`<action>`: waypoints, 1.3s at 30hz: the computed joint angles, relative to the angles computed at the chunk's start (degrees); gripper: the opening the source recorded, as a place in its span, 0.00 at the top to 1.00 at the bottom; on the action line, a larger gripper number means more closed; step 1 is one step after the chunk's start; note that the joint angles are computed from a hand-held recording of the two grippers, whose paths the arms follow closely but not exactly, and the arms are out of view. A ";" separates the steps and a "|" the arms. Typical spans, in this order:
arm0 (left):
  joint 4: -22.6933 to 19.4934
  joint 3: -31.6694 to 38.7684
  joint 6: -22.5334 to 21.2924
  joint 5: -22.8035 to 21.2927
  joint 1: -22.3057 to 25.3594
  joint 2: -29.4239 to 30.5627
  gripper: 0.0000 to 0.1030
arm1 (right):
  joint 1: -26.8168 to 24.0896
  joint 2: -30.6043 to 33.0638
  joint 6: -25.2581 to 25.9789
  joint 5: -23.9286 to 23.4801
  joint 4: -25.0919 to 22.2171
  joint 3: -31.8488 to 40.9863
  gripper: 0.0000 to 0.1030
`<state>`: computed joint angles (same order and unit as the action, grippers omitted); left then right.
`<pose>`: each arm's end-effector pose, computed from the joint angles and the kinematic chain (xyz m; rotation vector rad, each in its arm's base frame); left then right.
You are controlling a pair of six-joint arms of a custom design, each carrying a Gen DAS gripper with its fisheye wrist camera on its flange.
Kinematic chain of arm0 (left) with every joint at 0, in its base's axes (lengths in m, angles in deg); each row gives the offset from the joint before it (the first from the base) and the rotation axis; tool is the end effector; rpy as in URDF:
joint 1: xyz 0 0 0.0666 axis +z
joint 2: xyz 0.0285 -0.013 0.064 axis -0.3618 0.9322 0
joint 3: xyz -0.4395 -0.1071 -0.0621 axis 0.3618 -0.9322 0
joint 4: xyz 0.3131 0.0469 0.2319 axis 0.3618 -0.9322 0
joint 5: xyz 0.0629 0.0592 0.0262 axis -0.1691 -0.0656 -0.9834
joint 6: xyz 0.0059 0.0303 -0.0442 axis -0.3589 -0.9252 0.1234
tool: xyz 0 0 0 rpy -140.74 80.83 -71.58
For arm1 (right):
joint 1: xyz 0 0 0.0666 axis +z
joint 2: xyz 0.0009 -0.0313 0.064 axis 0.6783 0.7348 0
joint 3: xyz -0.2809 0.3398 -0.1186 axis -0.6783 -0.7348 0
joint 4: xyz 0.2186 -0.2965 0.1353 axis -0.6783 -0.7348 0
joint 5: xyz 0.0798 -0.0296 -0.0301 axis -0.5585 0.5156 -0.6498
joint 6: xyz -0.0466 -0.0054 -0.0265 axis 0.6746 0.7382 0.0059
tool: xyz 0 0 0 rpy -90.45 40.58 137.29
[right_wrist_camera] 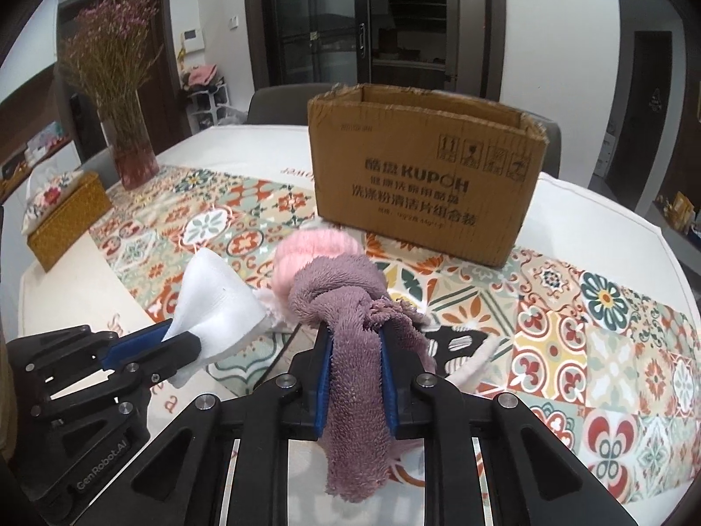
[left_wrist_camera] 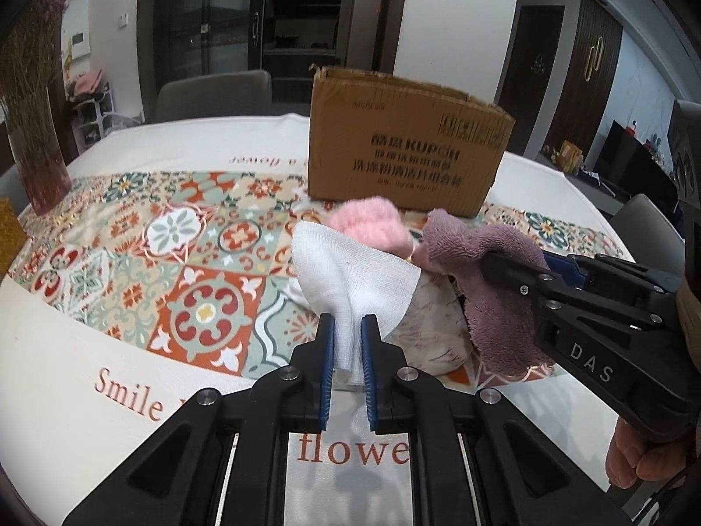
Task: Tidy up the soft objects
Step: 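Grasp the white cloth with the left gripper while the right holds the mauve towel, then carry the white cloth and mauve towel with both grippers over the box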
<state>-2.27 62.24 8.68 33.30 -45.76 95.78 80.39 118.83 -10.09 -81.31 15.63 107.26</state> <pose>0.4270 -0.1861 0.5271 -0.0662 2.3503 -0.1130 0.4678 0.3542 0.5526 -0.4949 2.3132 0.2373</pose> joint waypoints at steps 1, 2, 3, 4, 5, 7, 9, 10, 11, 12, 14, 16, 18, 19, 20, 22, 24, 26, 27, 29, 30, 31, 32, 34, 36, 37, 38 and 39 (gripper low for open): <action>-0.11 0.32 -0.02 -0.04 -0.04 -0.14 0.87 | 0.04 -0.23 -0.25 0.30 0.14 0.06 0.80; -0.18 0.60 -0.02 -0.23 -0.11 -0.23 0.87 | 0.04 -0.42 -0.49 0.38 0.27 0.18 0.80; -0.29 1.01 -0.06 -0.45 -0.15 -0.34 0.87 | 0.07 -0.57 -0.71 0.58 0.29 0.39 0.80; -0.35 1.28 -0.16 -0.43 -0.17 -0.43 0.87 | 0.03 -0.69 -0.77 0.68 0.27 0.50 0.80; -0.30 1.52 -0.26 -0.51 -0.23 -0.56 0.87 | 0.06 -0.85 -0.93 0.88 0.29 0.68 0.80; -0.29 2.23 -0.63 -0.88 -0.39 -0.80 0.87 | 0.15 -1.08 -1.25 1.30 0.35 1.11 0.80; -0.33 2.88 -1.03 -0.95 -0.34 -0.83 0.87 | 0.27 -1.22 -1.49 1.87 0.13 1.80 0.80; -0.30 3.28 -1.26 -0.70 -0.26 -0.84 0.87 | 0.34 -1.30 -1.69 2.37 0.05 2.28 0.80; -0.30 3.59 -1.44 -0.61 -0.26 -0.89 0.87 | 0.43 -1.41 -1.78 2.76 -0.04 2.50 0.80; -0.24 3.99 -1.72 -0.60 -0.20 -0.92 0.87 | 0.49 -1.41 -1.85 3.19 -0.27 2.99 0.80; -0.05 4.56 -2.04 -0.29 -0.15 -0.97 0.87 | 0.61 -1.43 -2.28 4.31 -0.64 4.08 0.80; 0.19 5.24 -2.67 0.02 0.04 -0.95 0.87 | 0.70 -1.38 -2.64 5.08 -1.07 5.15 0.80; 0.36 6.02 -3.32 0.47 0.23 -0.84 0.87 | 0.79 -1.33 -2.96 5.88 -1.36 6.07 0.80; 0.48 6.43 -3.67 0.60 0.31 -0.80 0.87 | 0.81 -1.34 -3.07 6.10 -1.41 6.33 0.80; 0.57 6.92 -4.06 0.77 0.40 -0.73 0.87 | 0.87 -1.26 -3.26 6.57 -1.66 6.93 0.80; 0.67 7.90 -4.78 1.11 0.52 -0.51 0.87 | 0.91 -1.11 -3.64 7.29 -2.03 8.01 0.80; 0.88 8.70 -5.51 1.38 0.64 -0.38 0.87 | 0.98 -0.99 -4.09 7.90 -2.12 8.75 0.80; 0.92 9.75 -6.28 1.79 0.88 -0.15 0.87 | 1.02 -0.77 -4.32 8.63 -2.35 9.86 0.80; 1.01 10.09 -6.55 1.99 1.00 -0.07 0.87 | 1.11 -0.71 -4.37 9.13 -2.39 10.37 0.80; 1.17 11.01 -7.34 2.27 1.19 0.16 0.87 | 1.27 -0.50 -4.19 10.06 -2.55 11.47 0.80; 1.29 11.37 -7.62 2.37 1.25 0.24 0.87 | 1.31 -0.40 -4.09 10.46 -2.60 11.93 0.80; 1.46 11.80 -8.01 2.44 1.32 0.36 0.87 | 1.33 -0.18 -4.04 10.82 -2.80 12.66 0.80; 1.59 12.21 -8.42 2.60 1.44 0.50 0.87 | 1.37 0.01 -4.03 11.08 -2.93 13.18 0.80; 1.88 13.14 -9.22 2.98 1.67 0.81 0.87 | 1.37 0.26 -4.03 11.74 -2.93 14.06 0.80; 2.05 13.99 -9.86 3.21 1.83 1.08 0.87 | 1.38 0.70 -3.99 12.39 -3.16 15.35 0.80; 2.16 14.47 -10.19 3.45 1.95 1.25 0.87 | 1.36 0.84 -3.99 12.66 -3.15 15.75 0.80; 2.36 14.89 -10.59 3.55 2.02 1.39 0.87 | 1.34 1.08 -4.00 12.85 -3.33 16.38 0.80; 2.52 15.16 -10.96 3.64 2.08 1.50 0.87 | 1.33 1.23 -4.02 13.06 -3.38 16.88 0.80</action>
